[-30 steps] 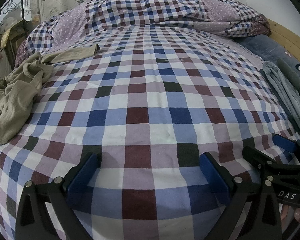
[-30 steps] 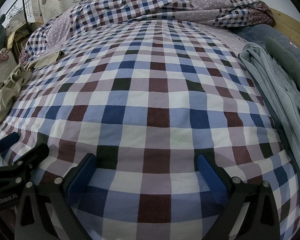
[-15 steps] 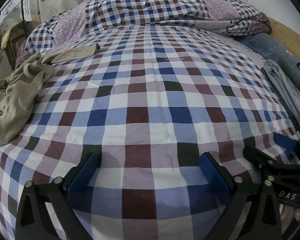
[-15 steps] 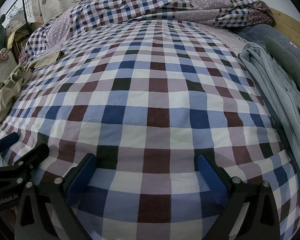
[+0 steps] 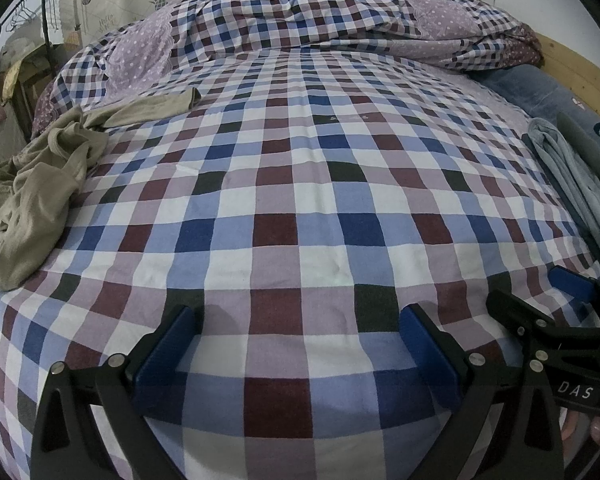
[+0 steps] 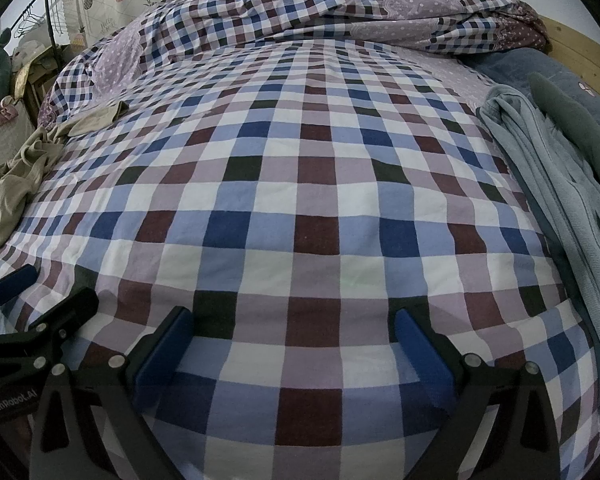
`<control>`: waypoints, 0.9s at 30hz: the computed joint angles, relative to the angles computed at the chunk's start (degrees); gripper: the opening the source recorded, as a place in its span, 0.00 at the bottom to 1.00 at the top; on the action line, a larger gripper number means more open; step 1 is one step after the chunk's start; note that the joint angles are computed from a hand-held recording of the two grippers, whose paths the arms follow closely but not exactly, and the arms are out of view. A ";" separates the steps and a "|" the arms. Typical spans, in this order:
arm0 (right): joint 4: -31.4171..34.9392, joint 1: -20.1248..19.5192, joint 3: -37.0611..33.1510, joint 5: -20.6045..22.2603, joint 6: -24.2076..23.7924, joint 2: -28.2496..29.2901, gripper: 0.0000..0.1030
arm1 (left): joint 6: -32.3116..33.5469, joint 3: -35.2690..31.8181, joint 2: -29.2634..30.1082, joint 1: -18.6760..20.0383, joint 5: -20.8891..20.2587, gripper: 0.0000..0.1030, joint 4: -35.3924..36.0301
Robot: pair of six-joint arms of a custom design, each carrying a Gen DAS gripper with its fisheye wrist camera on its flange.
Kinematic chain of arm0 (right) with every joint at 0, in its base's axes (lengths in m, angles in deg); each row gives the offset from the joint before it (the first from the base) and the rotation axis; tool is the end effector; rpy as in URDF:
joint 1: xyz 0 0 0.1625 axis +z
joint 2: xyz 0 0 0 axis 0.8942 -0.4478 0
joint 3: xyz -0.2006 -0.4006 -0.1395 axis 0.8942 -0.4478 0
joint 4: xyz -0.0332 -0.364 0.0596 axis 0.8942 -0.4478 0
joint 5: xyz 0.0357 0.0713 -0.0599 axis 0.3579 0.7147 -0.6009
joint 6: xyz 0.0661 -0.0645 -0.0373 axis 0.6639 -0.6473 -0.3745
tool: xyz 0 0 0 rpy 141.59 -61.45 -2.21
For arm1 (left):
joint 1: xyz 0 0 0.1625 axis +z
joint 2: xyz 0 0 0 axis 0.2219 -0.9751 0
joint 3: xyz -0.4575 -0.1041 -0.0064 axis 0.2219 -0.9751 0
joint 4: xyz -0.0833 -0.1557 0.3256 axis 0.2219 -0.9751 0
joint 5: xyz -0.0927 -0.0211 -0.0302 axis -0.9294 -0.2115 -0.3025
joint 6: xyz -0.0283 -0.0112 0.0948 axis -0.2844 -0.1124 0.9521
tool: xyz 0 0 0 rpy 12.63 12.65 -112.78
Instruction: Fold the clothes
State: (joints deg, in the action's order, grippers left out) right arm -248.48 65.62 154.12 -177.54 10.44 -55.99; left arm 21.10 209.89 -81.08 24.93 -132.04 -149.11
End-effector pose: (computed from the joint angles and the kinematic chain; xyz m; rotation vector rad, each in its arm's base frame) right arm 0.3405 -0.3449 0.0731 0.0520 -2.2215 0.8550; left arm -0.1622 -0.3837 0.2654 0.7305 2.3303 -0.6214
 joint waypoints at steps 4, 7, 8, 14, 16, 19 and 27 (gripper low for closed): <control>0.39 0.04 -0.03 -0.07 0.16 -0.13 1.00 | -0.16 -0.08 0.03 0.04 -0.16 1.00 0.11; 0.31 -0.03 -0.23 -0.10 0.02 0.07 1.00 | 0.15 -0.20 -0.02 0.45 -0.50 1.00 -0.18; 0.30 -0.03 -0.21 -0.11 0.02 0.08 1.00 | 0.27 -0.24 -0.05 0.61 -0.62 1.00 -0.28; 0.50 -0.02 -0.30 -0.15 0.10 0.08 1.00 | 0.35 -0.52 -0.06 0.95 -0.58 1.00 -0.11; 0.58 -0.01 -0.34 -0.16 0.14 0.08 1.00 | 0.19 -0.75 0.16 0.86 -0.54 1.00 -0.03; 0.35 0.01 -0.31 -0.11 0.07 0.07 1.00 | -0.02 -0.75 -0.16 0.66 -0.88 1.00 0.03; -2.96 -0.21 0.65 0.70 -1.20 -0.21 1.00 | 0.61 -0.86 -2.70 0.47 -2.47 1.00 -0.68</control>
State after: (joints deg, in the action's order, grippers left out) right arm -251.44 65.41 154.77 -176.84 9.24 -56.21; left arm 21.71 209.03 -83.78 25.40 -134.50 -149.79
